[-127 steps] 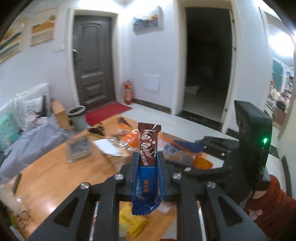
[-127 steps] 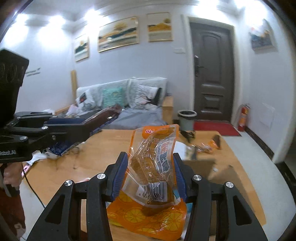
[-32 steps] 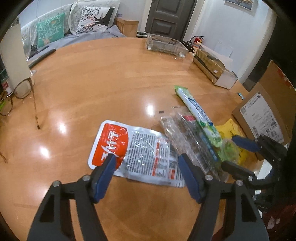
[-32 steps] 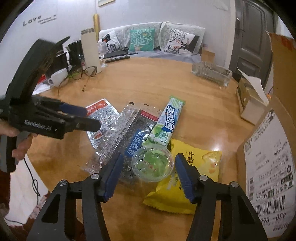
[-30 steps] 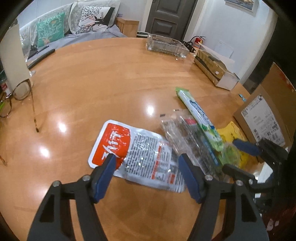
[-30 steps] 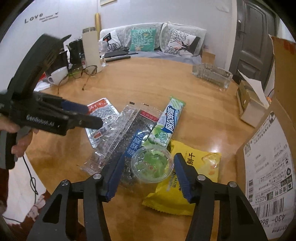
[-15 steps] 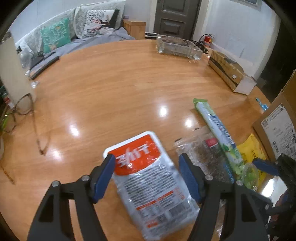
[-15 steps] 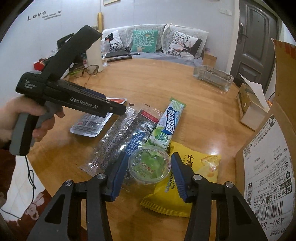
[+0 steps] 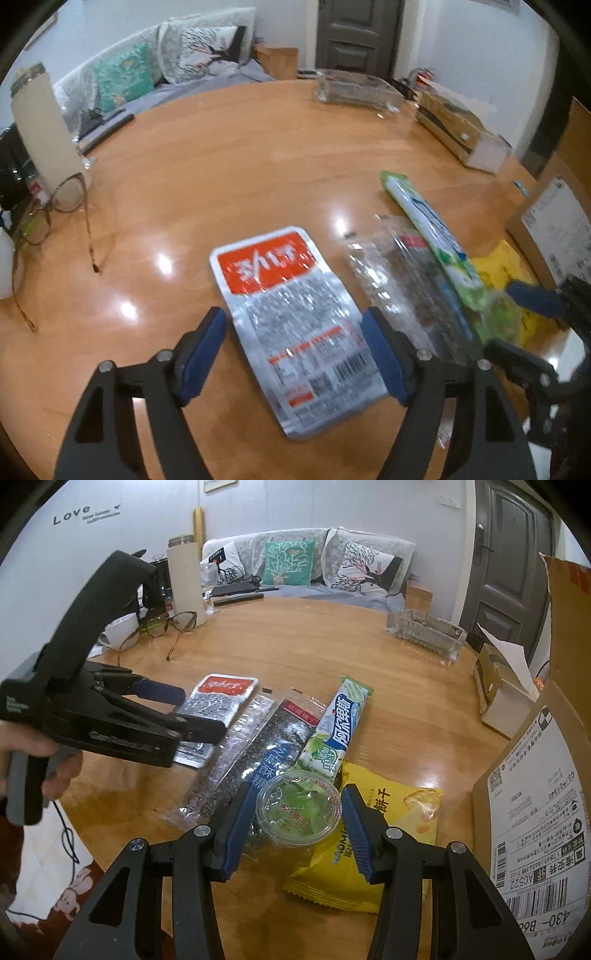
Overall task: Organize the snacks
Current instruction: 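Grasp the red-labelled packet with the left tool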
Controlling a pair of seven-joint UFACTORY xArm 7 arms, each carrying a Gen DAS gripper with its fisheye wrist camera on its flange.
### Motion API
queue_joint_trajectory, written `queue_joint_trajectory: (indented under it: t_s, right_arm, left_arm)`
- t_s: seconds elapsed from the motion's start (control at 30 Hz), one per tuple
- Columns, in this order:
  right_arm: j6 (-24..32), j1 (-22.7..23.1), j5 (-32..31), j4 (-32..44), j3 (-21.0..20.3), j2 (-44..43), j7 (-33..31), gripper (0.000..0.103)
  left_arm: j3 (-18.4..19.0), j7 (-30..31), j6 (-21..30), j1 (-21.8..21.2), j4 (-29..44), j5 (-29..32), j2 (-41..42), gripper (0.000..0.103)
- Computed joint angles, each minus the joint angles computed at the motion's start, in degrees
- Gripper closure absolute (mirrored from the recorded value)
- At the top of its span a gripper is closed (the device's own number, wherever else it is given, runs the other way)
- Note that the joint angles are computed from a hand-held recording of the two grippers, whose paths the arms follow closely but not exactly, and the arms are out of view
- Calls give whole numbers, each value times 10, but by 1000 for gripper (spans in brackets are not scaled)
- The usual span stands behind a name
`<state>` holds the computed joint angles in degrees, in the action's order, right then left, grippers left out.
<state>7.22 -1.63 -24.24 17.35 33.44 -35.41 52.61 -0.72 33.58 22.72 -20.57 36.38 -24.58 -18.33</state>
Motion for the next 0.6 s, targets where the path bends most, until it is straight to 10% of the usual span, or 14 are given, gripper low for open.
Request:
queue_joint_trajectory:
  t_s: [0.6]
  right_arm:
    - [-10,2,7,-6,-5,-1,-5,58]
  left_arm:
    - [49,222,62,4,1,-72,-24,32]
